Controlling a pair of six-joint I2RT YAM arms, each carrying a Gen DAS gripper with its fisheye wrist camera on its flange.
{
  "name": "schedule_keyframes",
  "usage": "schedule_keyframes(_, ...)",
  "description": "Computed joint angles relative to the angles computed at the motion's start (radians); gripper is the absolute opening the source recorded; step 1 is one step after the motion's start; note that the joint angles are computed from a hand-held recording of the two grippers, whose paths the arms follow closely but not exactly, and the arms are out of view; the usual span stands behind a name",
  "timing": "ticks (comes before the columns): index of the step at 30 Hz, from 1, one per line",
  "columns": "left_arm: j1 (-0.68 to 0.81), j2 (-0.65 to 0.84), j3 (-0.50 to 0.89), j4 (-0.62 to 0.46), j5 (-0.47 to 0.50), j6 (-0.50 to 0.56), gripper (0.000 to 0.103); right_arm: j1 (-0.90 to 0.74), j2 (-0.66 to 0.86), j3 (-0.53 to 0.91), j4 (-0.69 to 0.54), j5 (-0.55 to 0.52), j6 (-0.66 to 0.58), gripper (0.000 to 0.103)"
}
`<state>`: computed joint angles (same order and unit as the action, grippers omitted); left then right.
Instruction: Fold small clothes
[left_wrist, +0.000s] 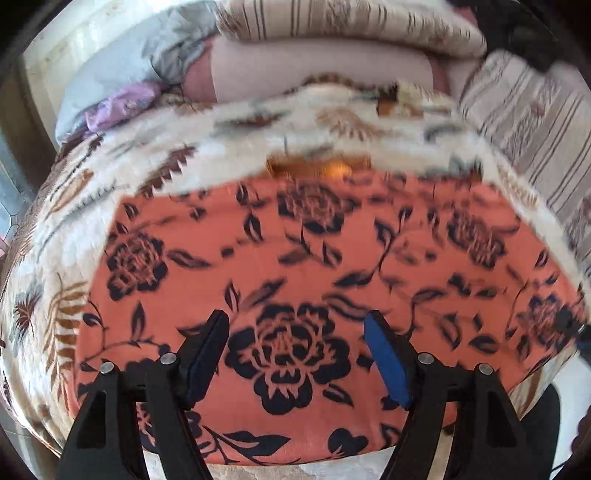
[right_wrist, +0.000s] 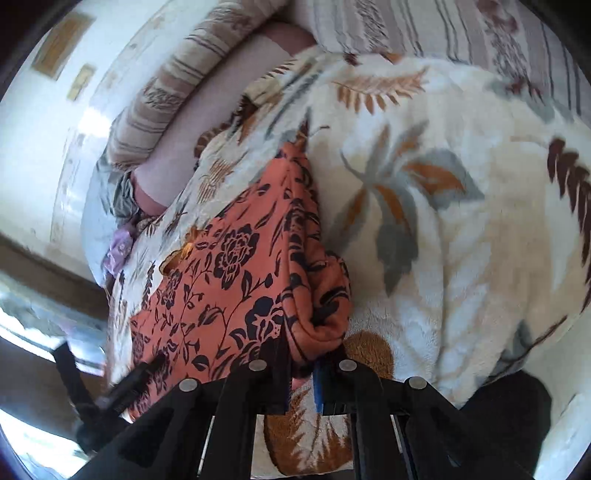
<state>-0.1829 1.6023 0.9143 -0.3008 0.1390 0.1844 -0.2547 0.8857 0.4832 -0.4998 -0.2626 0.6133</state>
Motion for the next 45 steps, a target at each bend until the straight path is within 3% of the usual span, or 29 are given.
schedule_keyframes(2, -0.025, 0.074, 0.023, -0.002, -0.072, 0.032, 0.077, -0.056, 0.139, -0.039, 0.064, -0.047, -0.066, 0.021)
schedule_keyframes(3, -0.035, 0.133, 0.02, 0.015, -0.104, 0.037, 0.078, -0.14, 0.183, -0.094, 0.166, -0.155, -0.088, 0.021)
schedule_keyframes(4, -0.02, 0.141, 0.011, 0.042, -0.074, 0.038, 0.08, -0.234, 0.177, -0.112, 0.174, -0.261, -0.123, 0.021)
schedule_keyframes(6, -0.021, 0.135, 0.026, 0.014, -0.074, 0.029, 0.08, -0.385, 0.17, -0.073, 0.032, -0.395, -0.227, 0.03)
schedule_keyframes(7, -0.022, 0.136, 0.027, 0.014, -0.077, 0.027, 0.08, -0.43, 0.149, -0.052, -0.028, -0.402, -0.268, 0.04)
schedule_keyframes(8, -0.025, 0.136, 0.018, 0.031, -0.081, 0.03, 0.08, -0.474, 0.116, -0.028, -0.081, -0.392, -0.303, 0.064)
schedule_keyframes(10, -0.024, 0.129, -0.002, 0.058, -0.082, 0.035, 0.08, -0.523, 0.145, 0.034, -0.095, -0.438, -0.352, 0.08)
schedule_keyframes(13, -0.028, 0.115, -0.009, 0.05, -0.082, 0.026, 0.08, -0.452, 0.335, 0.171, -0.024, -0.444, -0.377, 0.08)
schedule_keyframes(15, -0.026, 0.117, -0.005, 0.046, -0.081, 0.029, 0.08, -0.377, 0.546, 0.309, 0.039, -0.421, -0.378, 0.08)
schedule_keyframes(19, -0.022, 0.134, 0.006, 0.048, -0.077, 0.028, 0.08, -0.234, 0.882, 0.583, 0.034, -0.263, -0.343, 0.08)
schedule_keyframes(20, -0.021, 0.135, 0.006, 0.049, -0.075, 0.027, 0.08, -0.214, 0.925, 0.636, 0.01, -0.241, -0.353, 0.07)
schedule_keyframes(21, -0.02, 0.135, 0.005, 0.051, -0.072, 0.026, 0.081, -0.186, 0.938, 0.682, -0.021, -0.219, -0.371, 0.048)
schedule_keyframes(22, -0.018, 0.137, 0.004, 0.055, -0.069, 0.026, 0.081, -0.15, 0.949, 0.736, -0.087, -0.199, -0.407, 0.018)
schedule_keyframes(24, -0.011, 0.136, -0.003, 0.067, -0.057, 0.034, 0.081, -0.08, 0.872, 0.735, -0.098, -0.075, -0.451, 0.018)
schedule_keyframes(26, -0.006, 0.139, -0.006, 0.075, -0.045, 0.036, 0.081, -0.075, 0.898, 0.738, -0.09, -0.001, -0.432, 0.018)
schedule_keyframes(28, -0.005, 0.142, 0.0, 0.067, -0.041, 0.038, 0.082, -0.114, 0.976, 0.741, -0.078, -0.041, -0.365, 0.024)
schedule_keyframes(30, 0.002, 0.145, 0.008, 0.057, -0.027, 0.04, 0.082, -0.152, 0.925, 0.658, 0.011, -0.096, -0.311, 0.033)
schedule_keyframes(32, 0.002, 0.143, 0.003, 0.065, -0.026, 0.045, 0.082, -0.149, 0.88, 0.642, -0.01, -0.061, -0.302, 0.076)
schedule_keyframes(35, 0.004, 0.142, 0.002, 0.065, -0.02, 0.043, 0.082, -0.181, 0.716, 0.543, -0.003, -0.066, -0.276, 0.078)
schedule_keyframes(38, 0.006, 0.143, 0.002, 0.067, -0.017, 0.046, 0.082, -0.216, 0.509, 0.422, 0.002, -0.169, -0.181, 0.078)
schedule_keyframes(43, 0.007, 0.147, 0.008, 0.061, -0.013, 0.051, 0.082, -0.2, 0.098, 0.094, -0.002, -0.351, -0.032, 0.079)
schedule_keyframes(45, 0.006, 0.159, 0.038, 0.022, -0.014, 0.056, 0.082, -0.177, 0.028, -0.027, 0.019, -0.382, 0.018, 0.079)
